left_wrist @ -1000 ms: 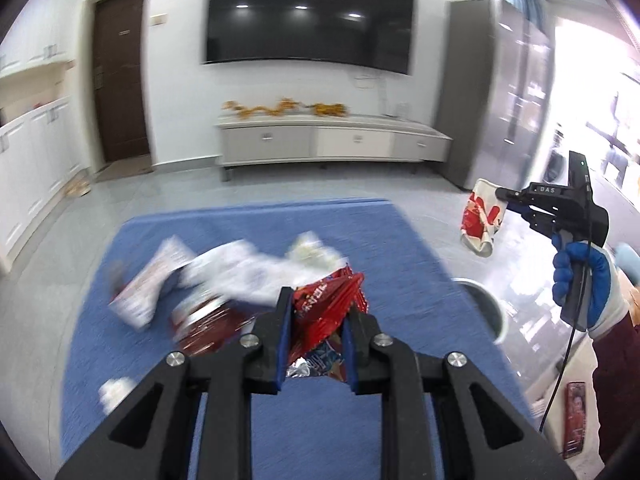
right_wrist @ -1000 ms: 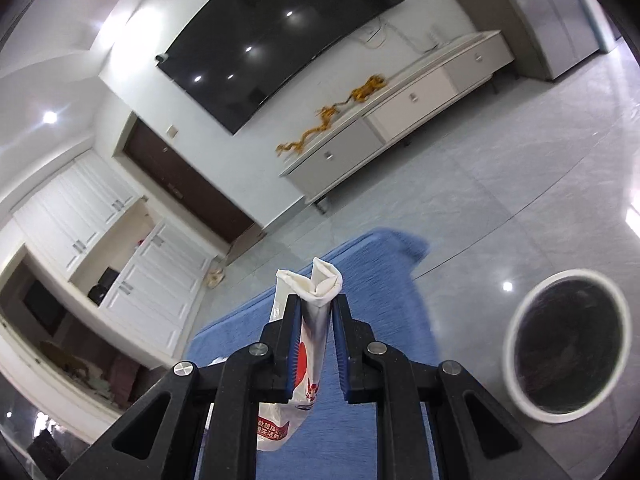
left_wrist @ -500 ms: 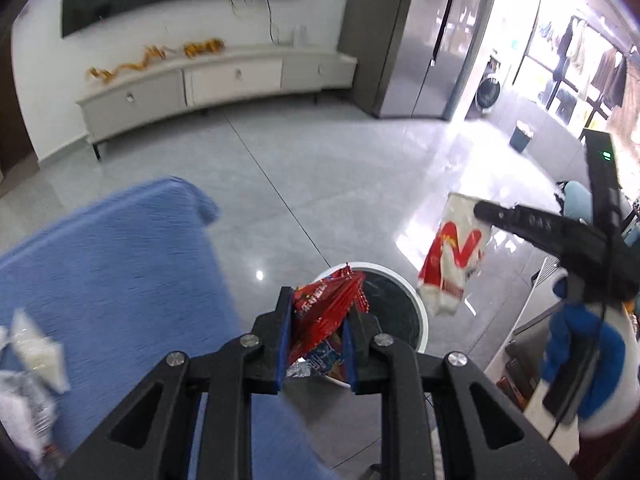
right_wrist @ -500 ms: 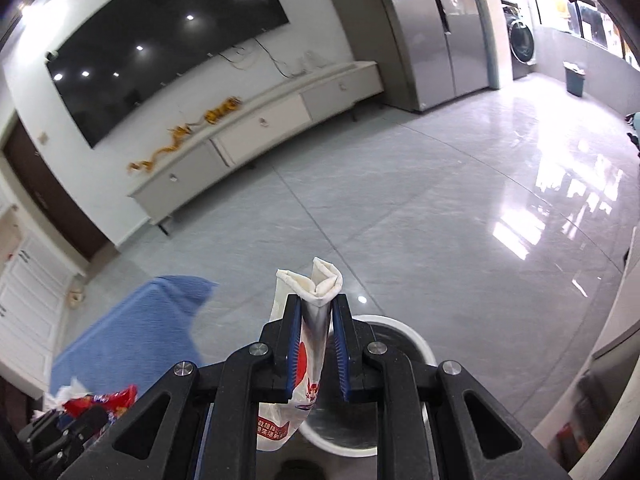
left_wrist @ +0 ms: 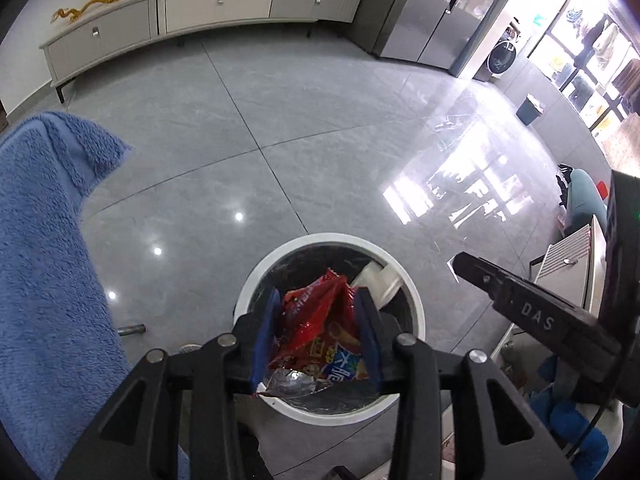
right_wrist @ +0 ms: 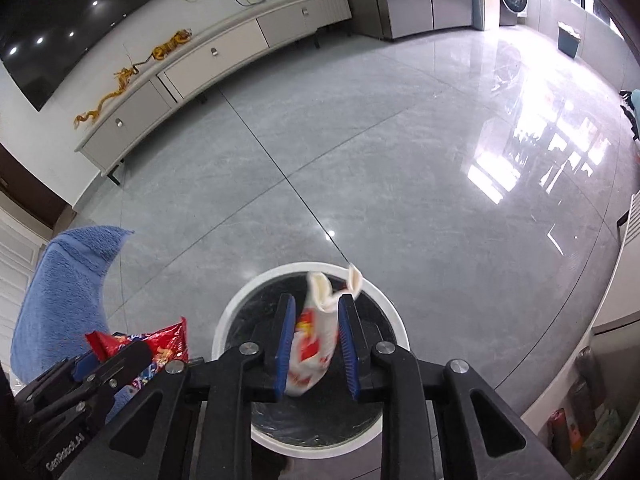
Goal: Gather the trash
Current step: 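Open the left tool while the right tool opens, dropping both wrappers into the bin, then return both open tools to the trash on the blue rug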
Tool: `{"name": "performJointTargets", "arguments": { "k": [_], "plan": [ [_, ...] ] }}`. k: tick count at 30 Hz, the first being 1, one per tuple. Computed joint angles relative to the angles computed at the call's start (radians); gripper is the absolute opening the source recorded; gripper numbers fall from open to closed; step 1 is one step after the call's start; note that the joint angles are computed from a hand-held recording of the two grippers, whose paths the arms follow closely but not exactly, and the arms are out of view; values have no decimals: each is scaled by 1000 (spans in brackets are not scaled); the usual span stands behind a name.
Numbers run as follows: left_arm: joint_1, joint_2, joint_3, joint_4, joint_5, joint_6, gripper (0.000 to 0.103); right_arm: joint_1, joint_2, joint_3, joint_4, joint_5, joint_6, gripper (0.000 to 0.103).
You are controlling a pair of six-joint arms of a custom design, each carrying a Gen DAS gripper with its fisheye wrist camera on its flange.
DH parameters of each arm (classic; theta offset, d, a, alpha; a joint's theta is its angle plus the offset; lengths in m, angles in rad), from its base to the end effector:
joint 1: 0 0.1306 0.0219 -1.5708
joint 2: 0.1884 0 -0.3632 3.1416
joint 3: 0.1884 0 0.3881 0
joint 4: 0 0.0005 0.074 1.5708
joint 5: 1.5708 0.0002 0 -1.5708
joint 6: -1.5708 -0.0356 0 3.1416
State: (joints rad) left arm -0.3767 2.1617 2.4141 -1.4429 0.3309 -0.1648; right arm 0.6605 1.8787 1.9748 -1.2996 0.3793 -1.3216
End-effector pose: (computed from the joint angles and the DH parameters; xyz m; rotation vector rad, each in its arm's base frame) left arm 0.6397 -0.2660 0.3859 0.8220 2.6306 -0.5135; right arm 0.4975 0.3692 0.3872 0.9403 2.4520 0.1318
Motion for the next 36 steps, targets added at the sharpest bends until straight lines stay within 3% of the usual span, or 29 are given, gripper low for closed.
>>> {"name": "performJointTargets", "arguments": {
  "k": [4, 7, 11, 15, 18, 23, 30, 36],
  "plan": [
    [3, 8, 4, -11, 20, -3, 37, 0, -17, -30, 12, -9, -18, 23],
    [3, 5, 11, -18, 32, -3, 49, 8, -45, -40, 18, 14, -23, 23],
    [1, 7, 32, -17, 54, 1, 53, 36, -85, 0, -14, 90, -12, 23],
    [2, 14, 58, -34, 72, 5, 53, 80, -127, 60, -59, 195, -1, 34],
    [5, 11, 67, -40, 77, 5, 54, 113, -144, 110, -85, 260, 6, 34],
    [23, -69, -34, 10, 77, -1, 54, 153, -139, 204, -112, 333, 35, 34],
    [66, -159, -69, 47, 82, 20, 54, 188, -82, 337, -133, 364, 92, 34],
    [129, -290, -157, 140, 90, 9, 54, 234, -24, 456, -170, 397, 108, 34]
  ]
}}
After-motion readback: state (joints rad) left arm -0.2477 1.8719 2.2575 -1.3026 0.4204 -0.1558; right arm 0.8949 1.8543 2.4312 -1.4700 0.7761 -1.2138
